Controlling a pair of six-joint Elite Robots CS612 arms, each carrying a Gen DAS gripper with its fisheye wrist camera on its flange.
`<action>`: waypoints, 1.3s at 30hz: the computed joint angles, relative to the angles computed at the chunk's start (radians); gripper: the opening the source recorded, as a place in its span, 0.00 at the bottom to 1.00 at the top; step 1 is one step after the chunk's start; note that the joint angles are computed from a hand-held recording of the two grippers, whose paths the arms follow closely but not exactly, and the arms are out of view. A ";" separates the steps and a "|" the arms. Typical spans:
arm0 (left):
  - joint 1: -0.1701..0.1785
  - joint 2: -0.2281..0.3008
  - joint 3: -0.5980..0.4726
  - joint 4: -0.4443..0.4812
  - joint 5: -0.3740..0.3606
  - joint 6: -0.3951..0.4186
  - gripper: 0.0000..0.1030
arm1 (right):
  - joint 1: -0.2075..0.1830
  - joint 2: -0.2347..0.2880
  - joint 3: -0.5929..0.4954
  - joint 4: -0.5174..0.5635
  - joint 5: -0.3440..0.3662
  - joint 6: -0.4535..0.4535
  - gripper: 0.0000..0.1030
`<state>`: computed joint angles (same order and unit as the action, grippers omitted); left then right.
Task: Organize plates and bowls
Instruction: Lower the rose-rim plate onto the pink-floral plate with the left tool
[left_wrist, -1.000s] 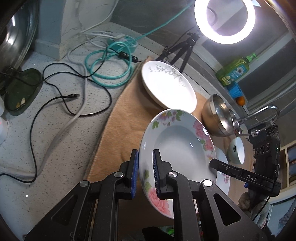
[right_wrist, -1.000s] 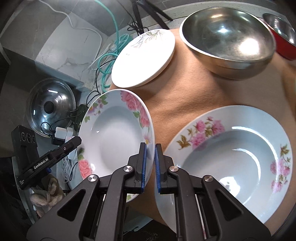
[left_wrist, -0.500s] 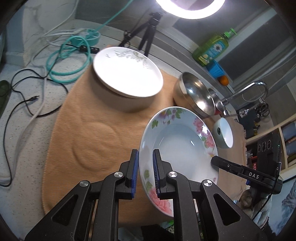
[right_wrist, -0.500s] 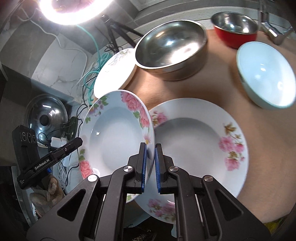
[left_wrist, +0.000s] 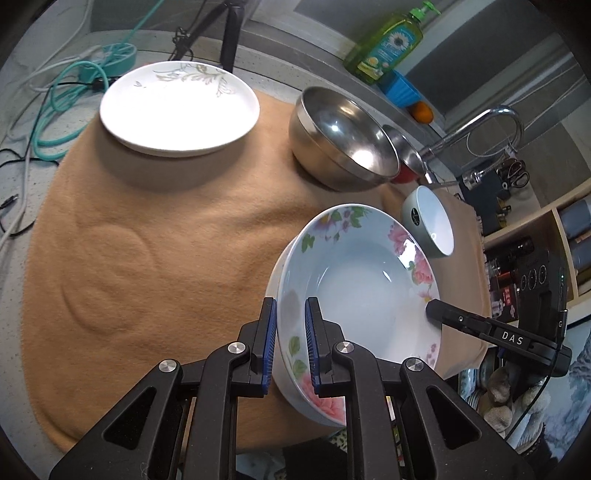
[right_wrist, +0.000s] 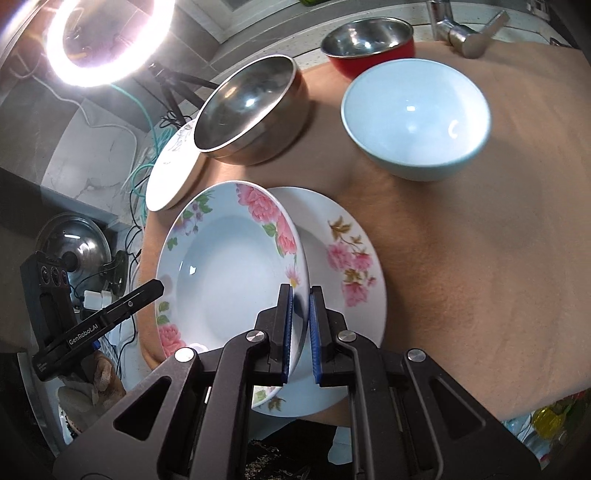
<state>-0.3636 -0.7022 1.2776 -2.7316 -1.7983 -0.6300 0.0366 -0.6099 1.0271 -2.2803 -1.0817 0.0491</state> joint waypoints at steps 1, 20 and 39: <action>-0.001 0.002 -0.004 0.007 -0.001 0.004 0.13 | -0.001 0.000 0.004 -0.001 -0.003 0.000 0.08; -0.013 0.023 -0.048 0.090 0.003 0.045 0.13 | -0.007 0.010 0.007 0.024 -0.033 0.006 0.09; -0.017 0.032 -0.062 0.125 0.009 0.061 0.13 | 0.000 0.014 -0.002 0.037 -0.067 -0.015 0.10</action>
<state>-0.3803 -0.6706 1.2160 -2.6065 -1.7894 -0.5693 0.0363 -0.5958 1.0249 -2.2428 -1.1485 0.0343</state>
